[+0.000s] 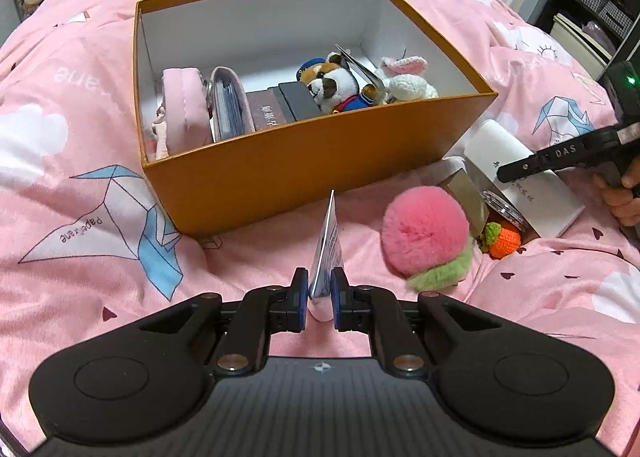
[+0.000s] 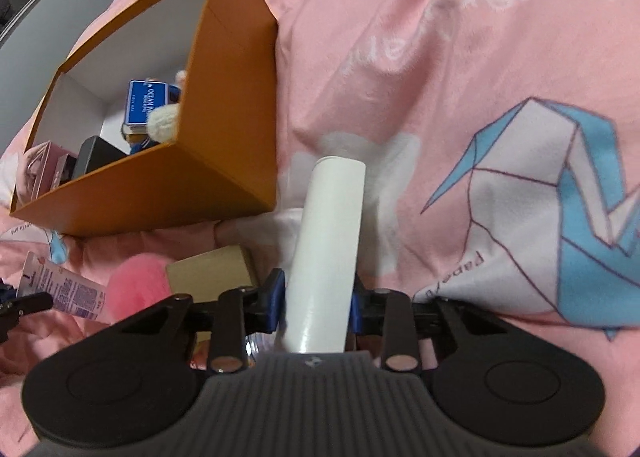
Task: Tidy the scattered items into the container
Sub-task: 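Lift the tube with the left gripper while the right gripper lifts the case, then lower the case and tube into the orange box with both grippers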
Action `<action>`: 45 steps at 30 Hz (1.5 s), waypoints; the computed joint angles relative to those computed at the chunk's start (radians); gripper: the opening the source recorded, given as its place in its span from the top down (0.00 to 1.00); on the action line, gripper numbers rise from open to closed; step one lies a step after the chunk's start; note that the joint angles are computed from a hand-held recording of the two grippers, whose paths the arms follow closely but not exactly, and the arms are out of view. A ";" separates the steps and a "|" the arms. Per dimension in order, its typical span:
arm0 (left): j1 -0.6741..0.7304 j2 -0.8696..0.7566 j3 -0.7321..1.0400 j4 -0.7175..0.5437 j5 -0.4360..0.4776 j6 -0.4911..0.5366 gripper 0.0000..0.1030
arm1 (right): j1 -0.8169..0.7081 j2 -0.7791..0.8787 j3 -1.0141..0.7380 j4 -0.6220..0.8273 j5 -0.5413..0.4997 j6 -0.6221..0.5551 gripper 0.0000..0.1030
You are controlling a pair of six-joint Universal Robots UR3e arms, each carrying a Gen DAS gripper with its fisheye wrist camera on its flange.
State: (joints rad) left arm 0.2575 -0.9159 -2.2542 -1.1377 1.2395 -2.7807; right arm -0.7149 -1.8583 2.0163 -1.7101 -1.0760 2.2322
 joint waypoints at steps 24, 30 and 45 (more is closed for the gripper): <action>0.124 0.181 0.024 -0.092 -0.138 0.021 0.89 | -0.124 -0.211 -0.258 0.491 0.181 -0.302 0.70; 0.174 0.181 0.109 -0.139 -0.220 0.040 0.89 | 0.041 -0.143 -0.363 0.399 0.242 -0.238 0.70; 0.022 -0.148 0.271 0.269 -0.097 -0.170 0.89 | 0.603 0.402 -0.708 -0.212 0.040 -0.247 0.70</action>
